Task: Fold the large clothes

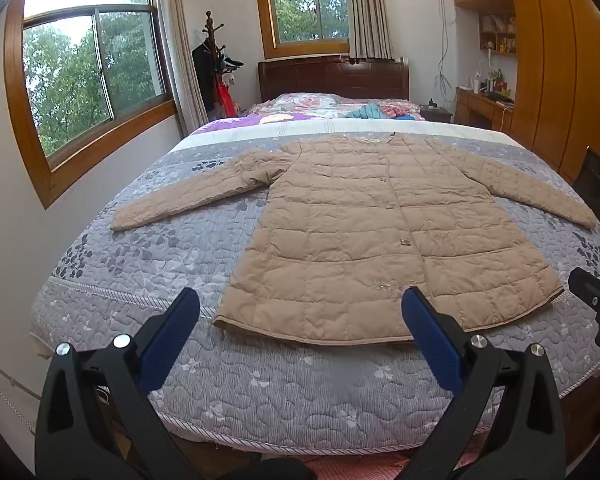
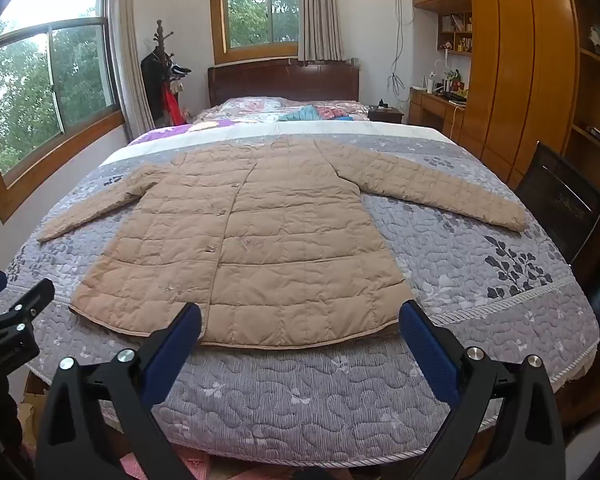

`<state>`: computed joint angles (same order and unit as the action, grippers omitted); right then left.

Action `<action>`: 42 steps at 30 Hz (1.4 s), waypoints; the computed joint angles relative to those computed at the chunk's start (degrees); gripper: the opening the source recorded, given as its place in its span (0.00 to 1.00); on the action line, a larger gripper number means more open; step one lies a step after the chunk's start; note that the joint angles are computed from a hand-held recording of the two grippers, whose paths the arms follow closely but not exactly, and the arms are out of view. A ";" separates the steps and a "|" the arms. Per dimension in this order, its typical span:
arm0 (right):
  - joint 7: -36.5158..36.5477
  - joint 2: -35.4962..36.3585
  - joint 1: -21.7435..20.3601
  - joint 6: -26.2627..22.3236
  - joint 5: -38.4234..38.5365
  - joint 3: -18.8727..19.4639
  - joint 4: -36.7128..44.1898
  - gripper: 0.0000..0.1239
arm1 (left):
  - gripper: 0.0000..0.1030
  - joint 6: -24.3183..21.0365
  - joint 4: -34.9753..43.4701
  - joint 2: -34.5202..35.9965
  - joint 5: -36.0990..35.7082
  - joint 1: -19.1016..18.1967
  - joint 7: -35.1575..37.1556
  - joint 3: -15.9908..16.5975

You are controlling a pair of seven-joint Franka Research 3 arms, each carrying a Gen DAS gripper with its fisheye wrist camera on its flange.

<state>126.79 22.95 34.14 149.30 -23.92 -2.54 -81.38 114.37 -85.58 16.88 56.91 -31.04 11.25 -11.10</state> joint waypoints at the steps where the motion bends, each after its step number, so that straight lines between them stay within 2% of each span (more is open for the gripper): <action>1: 0.00 0.01 0.03 -0.05 -0.04 -0.03 0.03 0.80 | 0.97 0.05 -0.01 -0.01 -0.05 0.02 0.01 -0.01; 42: -0.60 0.42 -0.14 0.04 0.81 -0.08 0.40 0.80 | 0.97 -0.34 0.10 -0.13 0.03 0.04 0.26 -0.04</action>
